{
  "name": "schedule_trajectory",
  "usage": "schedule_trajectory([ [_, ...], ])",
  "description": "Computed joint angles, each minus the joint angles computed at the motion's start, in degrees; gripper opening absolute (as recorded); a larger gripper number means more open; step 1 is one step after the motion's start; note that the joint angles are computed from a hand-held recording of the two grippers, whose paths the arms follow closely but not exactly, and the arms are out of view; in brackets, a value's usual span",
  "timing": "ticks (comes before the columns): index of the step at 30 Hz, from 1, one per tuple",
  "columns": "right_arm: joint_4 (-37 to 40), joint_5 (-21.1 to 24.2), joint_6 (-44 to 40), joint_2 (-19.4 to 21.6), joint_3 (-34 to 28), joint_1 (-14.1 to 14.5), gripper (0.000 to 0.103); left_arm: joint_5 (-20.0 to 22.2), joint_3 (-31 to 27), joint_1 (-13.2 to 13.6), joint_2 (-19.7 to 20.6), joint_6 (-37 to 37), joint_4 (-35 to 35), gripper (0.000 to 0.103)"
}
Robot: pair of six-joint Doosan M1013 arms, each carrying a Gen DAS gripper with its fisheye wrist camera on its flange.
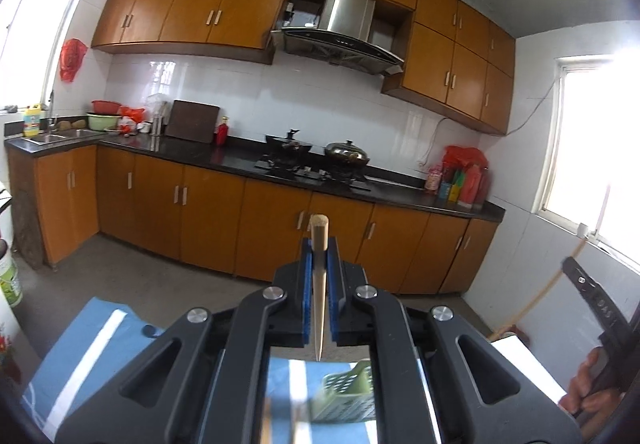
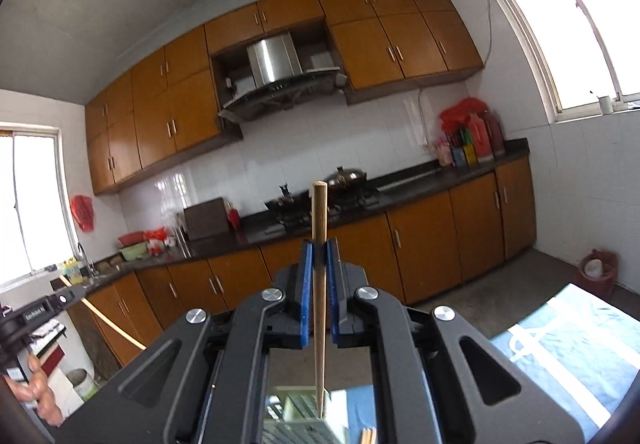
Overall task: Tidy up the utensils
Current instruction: 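Open both tools to drop the chopsticks into the green holder, then move both tools back to the table while the right tool grasps a chopstick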
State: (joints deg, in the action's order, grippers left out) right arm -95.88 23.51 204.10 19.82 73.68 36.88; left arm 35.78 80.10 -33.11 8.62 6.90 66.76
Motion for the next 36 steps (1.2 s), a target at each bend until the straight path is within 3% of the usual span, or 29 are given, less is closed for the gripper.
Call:
schedule_trajectory([
  [3,-0.1,0.1,-1.7,2.0,-1.9,0.2,0.008,-0.6,-2.1,-0.1,2.0,1.7,-1.7,0.008],
  [10,13.7,-1.5,-15.4,4.3,-4.1,0.2,0.008,-2.9,-3.7,0.4,5.4,7.0,-9.2,0.008],
  [18,25.3,-1.4,-26.7,4.8,-3.5,0.3,0.008,-1.3,-3.6,0.9,7.3,15.3,-17.7,0.008],
  [21,29.2,-1.4,-30.0,4.6,-3.0,0.3,0.008,-0.8,-3.5,1.1,7.4,17.1,-20.0,0.015],
  [23,30.8,-1.0,-31.4,4.1,-2.5,0.2,0.013,-0.4,-3.3,1.0,7.2,16.9,-19.4,0.030],
  [24,30.5,-0.9,-31.1,3.9,-2.1,0.2,0.017,-0.1,-2.9,0.8,6.9,15.9,-18.1,0.032],
  [26,26.2,-0.7,-26.8,2.7,-0.4,0.3,0.040,-0.2,-1.9,0.7,6.0,14.9,-16.8,0.034],
  [31,22.8,1.8,-23.2,0.1,3.8,0.6,0.041,0.4,1.3,0.3,3.1,10.5,-12.9,0.036],
  [36,30.5,6.2,-26.6,-2.2,8.3,0.6,0.041,3.1,6.0,-0.4,-0.1,7.4,-9.9,0.040],
])
